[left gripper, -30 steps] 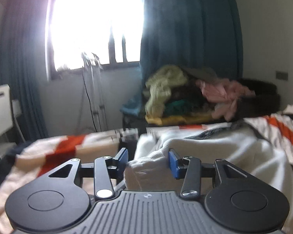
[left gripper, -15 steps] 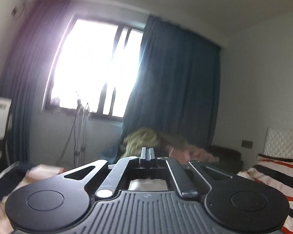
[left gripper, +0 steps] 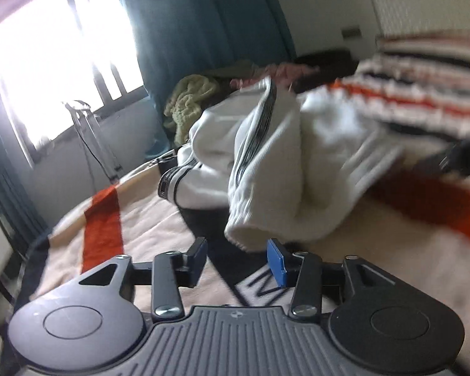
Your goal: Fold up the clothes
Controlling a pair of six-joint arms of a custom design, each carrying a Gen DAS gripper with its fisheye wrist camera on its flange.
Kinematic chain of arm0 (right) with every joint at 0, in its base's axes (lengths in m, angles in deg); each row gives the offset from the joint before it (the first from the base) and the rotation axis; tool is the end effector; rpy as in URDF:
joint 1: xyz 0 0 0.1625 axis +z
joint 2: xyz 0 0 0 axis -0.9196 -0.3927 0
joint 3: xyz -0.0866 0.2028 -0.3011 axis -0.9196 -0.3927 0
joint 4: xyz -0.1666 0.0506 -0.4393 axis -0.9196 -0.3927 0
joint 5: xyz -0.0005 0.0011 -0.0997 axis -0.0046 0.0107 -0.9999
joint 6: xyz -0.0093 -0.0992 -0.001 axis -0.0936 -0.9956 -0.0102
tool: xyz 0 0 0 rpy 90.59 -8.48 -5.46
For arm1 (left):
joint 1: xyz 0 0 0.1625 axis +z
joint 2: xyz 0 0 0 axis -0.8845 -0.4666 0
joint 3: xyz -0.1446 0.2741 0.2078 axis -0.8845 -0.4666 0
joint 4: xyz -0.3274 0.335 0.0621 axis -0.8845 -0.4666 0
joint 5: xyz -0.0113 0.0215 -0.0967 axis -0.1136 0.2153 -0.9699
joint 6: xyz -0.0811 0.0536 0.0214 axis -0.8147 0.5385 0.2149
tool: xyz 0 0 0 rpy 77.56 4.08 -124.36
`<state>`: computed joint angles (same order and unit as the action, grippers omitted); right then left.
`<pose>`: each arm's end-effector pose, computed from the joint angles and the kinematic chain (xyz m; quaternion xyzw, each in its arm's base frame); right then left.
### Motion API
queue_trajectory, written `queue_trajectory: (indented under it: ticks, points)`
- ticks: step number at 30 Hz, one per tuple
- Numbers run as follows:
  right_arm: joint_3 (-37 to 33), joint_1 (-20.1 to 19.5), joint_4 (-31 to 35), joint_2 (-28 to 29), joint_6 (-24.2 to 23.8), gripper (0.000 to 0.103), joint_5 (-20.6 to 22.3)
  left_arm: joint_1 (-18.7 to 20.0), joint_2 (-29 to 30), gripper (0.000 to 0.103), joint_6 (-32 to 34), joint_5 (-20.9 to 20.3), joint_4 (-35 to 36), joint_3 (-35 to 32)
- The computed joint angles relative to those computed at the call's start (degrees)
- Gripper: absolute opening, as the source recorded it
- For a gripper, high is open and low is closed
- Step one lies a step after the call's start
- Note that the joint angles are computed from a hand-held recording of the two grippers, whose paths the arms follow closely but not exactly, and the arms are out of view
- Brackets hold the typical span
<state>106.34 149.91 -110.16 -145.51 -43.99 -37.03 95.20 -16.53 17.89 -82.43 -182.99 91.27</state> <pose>0.0585 -0.4989 0.3028 0.1745 -0.8467 0.4420 0.2394 -0.3117 -0.4726 0.0570 0.3693 0.7149 -0.3891 0.4486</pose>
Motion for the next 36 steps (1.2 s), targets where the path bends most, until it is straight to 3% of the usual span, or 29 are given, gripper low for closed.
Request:
queue_trajectory:
  ticks: [3,5,9,13,14,15,16,17,19,24,28,31,36]
  points:
    - [-1.1,0.2,1.2,1.8,0.2,0.103,-1.3,2.0,7.5,0.059,16.2,0.6,-13.2,-4.4]
    - [-1.8,0.1,1.6,2.8,1.3,0.103,-1.2,2.6,11.4,0.06,23.4,-0.5,-21.5,-7.6]
    - [-3.4,-0.2,-0.4,5.6,3.2,0.103,-1.2,4.3,14.0,0.062,25.8,-7.4,-29.8,-10.6]
    - [-3.6,-0.9,-9.9,8.3,4.3,0.103,0.3,5.7,18.3,0.061,32.7,-9.7,-36.5,-16.3]
    - [-3.8,-1.1,-11.2,8.9,3.6,0.103,0.8,5.9,18.9,0.052,33.3,-10.4,-37.4,-17.2]
    - [-4.1,-1.2,-11.8,9.4,3.2,0.103,1.1,6.0,18.8,0.043,32.4,-10.7,-38.0,-17.7]
    - [-4.3,-1.3,-12.0,9.8,3.0,0.103,1.2,5.8,18.3,0.024,30.6,-11.0,-38.4,-17.9]
    - [-4.4,-1.3,-12.1,10.1,3.0,0.103,1.3,5.7,17.9,0.016,28.9,-11.1,-38.9,-18.2]
    - [-4.6,-1.2,-12.8,10.6,2.2,0.103,2.0,5.5,17.1,0.011,25.4,-11.4,-39.7,-18.8]
    - [-3.9,-1.7,-18.1,10.8,0.1,0.103,7.0,0.9,11.5,0.009,21.4,-10.9,-44.5,-15.0]
    - [-4.5,-1.5,-24.4,11.2,0.0,0.103,7.4,-4.4,6.9,0.009,17.3,-7.4,-48.5,-11.4]
    - [-3.9,-1.8,-22.1,8.9,2.4,0.103,8.4,-8.3,4.2,0.008,16.3,-4.3,-51.8,-9.8]
    - [1.2,-2.8,-15.2,1.7,1.3,0.103,16.6,-12.8,2.4,0.008,20.8,1.5,-57.0,-8.9]
